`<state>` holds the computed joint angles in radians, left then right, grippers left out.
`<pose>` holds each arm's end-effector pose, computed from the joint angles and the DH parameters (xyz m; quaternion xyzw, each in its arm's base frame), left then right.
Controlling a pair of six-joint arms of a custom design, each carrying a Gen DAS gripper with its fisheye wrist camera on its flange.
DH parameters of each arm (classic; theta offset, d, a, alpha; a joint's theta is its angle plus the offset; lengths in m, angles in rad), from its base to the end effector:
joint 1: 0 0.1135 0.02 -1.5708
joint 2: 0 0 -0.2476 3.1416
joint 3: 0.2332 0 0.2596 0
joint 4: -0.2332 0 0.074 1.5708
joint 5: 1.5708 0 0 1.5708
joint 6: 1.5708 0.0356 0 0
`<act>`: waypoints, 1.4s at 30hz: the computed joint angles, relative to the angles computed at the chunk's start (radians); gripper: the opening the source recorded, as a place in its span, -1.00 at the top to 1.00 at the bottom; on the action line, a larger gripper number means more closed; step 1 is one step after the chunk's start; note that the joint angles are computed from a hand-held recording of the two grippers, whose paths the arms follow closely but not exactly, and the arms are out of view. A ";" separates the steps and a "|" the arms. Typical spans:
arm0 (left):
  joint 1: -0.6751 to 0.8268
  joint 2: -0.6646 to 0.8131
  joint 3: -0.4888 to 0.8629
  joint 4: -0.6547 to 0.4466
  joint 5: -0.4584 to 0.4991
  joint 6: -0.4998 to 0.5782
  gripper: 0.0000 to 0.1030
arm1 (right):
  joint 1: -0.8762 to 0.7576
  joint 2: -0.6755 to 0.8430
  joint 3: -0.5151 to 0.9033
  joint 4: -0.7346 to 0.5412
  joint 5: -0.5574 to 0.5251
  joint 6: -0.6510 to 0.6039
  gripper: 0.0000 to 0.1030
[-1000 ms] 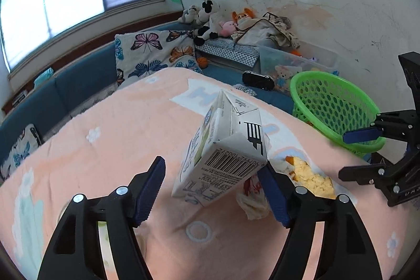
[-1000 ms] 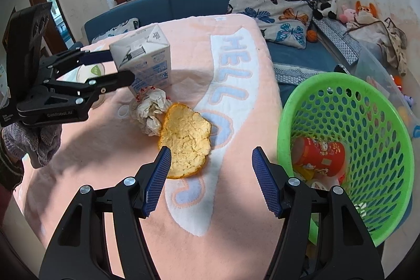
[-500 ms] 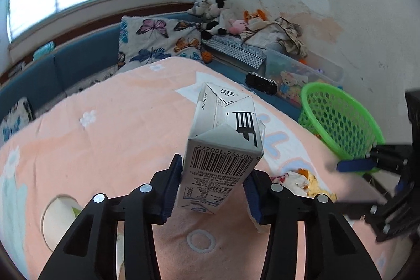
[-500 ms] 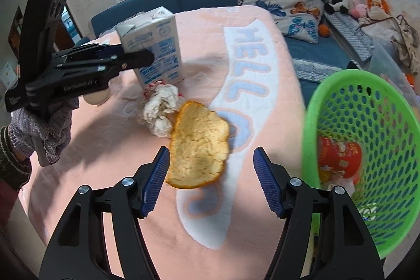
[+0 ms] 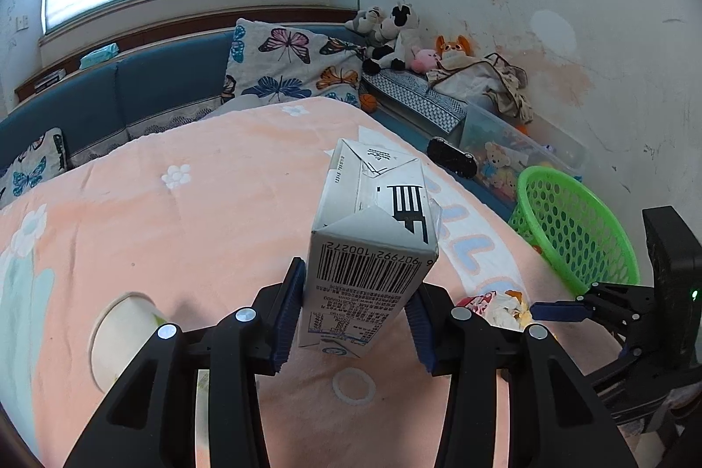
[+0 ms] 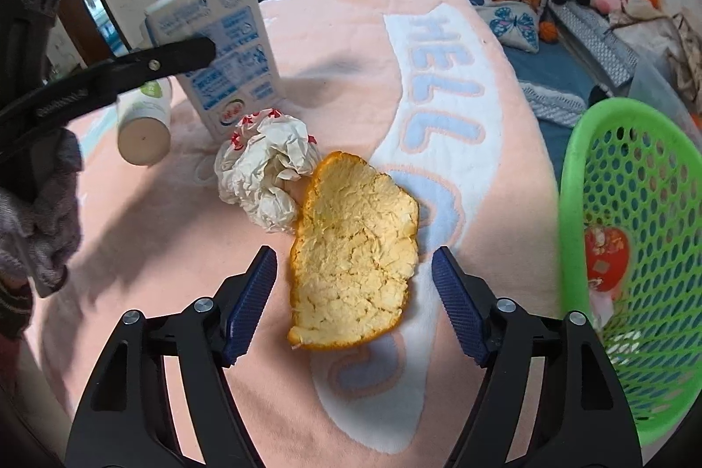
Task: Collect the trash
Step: 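Grasp the yellow bread slice with the right gripper while the left holds the carton, then drop the bread slice into the green basket with the right gripper while the left drops the carton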
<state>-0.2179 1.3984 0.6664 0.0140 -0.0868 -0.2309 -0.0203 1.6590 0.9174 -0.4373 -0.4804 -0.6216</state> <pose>0.2818 -0.0592 0.1612 -0.0238 0.9095 -0.0534 0.4116 0.3092 0.0102 0.1362 -0.3264 0.8963 0.1618 0.2531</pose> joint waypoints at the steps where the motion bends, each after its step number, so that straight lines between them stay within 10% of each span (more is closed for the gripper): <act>1: 0.001 -0.002 -0.001 -0.002 -0.001 -0.003 0.18 | 0.006 -0.010 -0.013 0.017 0.011 0.000 -0.22; 15: -0.021 -0.116 -0.043 -0.050 -0.020 -0.039 0.18 | -0.058 -0.074 -0.046 -0.043 -0.053 -0.075 0.20; 42: -0.274 -0.113 0.107 -0.147 -0.142 -0.138 0.17 | -0.425 0.042 0.220 -0.186 -0.138 -0.171 0.21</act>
